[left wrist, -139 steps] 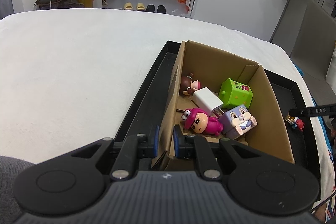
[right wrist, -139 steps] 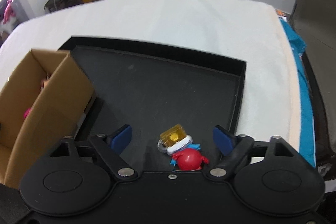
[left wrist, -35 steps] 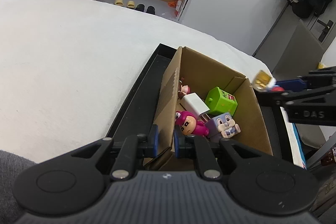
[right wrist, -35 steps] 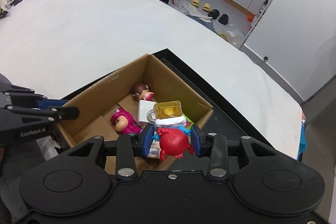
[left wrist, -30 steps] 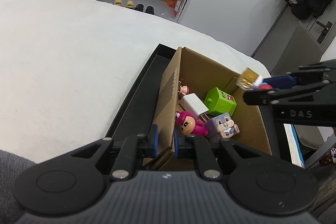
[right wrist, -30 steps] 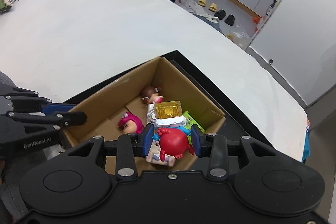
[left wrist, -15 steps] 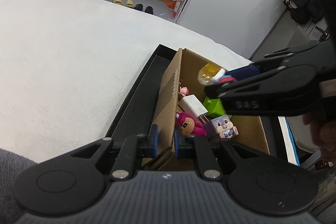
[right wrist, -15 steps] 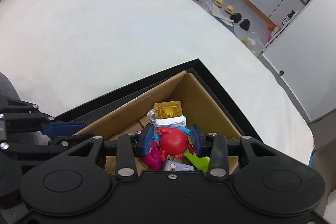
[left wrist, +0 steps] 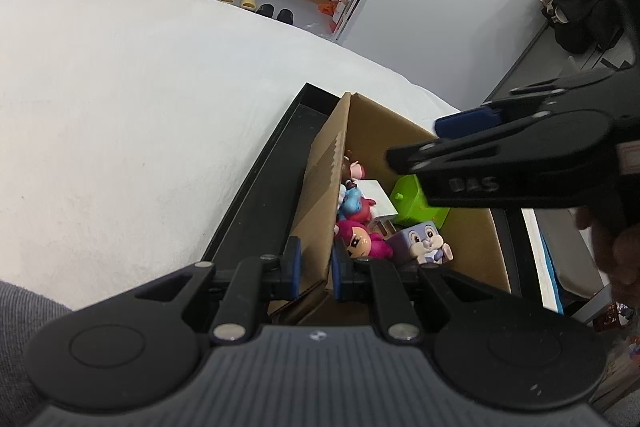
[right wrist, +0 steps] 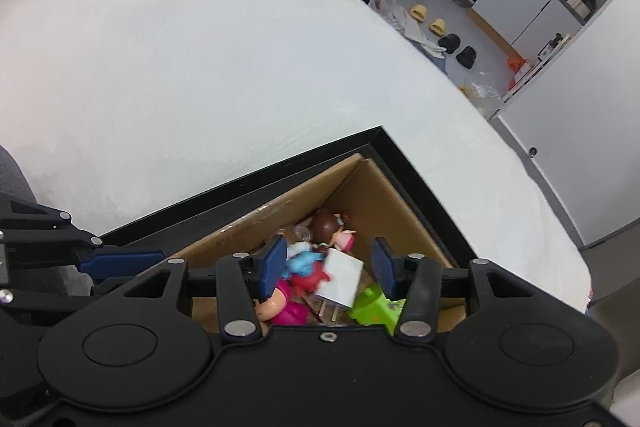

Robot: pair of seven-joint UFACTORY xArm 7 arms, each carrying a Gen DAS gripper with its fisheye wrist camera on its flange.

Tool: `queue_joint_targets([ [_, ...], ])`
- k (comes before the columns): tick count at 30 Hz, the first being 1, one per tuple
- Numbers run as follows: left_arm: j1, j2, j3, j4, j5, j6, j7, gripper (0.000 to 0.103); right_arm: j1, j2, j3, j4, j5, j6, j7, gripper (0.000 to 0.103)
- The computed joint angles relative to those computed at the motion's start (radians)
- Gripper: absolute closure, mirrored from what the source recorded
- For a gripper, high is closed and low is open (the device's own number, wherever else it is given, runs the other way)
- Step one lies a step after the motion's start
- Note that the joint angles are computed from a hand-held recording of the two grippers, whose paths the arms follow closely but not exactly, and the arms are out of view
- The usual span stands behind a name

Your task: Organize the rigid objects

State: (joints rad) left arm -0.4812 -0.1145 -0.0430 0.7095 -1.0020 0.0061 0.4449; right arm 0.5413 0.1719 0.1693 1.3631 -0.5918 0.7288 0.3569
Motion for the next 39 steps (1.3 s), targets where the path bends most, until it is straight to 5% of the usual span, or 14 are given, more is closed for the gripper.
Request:
queue_joint_targets([
  [11,0.012,-0.006,-0.004,-0.006,0.043,0.008,-0.037,0.089,-0.044,-0.15,0.028,-0.124,-0.018,-0.023,0.06,0.047],
  [26,0.076,0.008,-0.031,-0.006,0.38,0.023,-0.326,0.09,-0.209,-0.425,0.083,-0.435,0.033,-0.197,0.334,0.039],
  [31,0.153,0.005,-0.082,-0.015,0.608,0.035,-0.517,0.09,-0.266,-0.535,0.1,-0.549,0.099,-0.256,0.372,0.036],
  [39,0.177,-0.011,-0.08,0.044,0.761,0.22,-0.627,0.085,-0.316,-0.665,0.094,-0.682,0.267,-0.342,0.387,0.026],
])
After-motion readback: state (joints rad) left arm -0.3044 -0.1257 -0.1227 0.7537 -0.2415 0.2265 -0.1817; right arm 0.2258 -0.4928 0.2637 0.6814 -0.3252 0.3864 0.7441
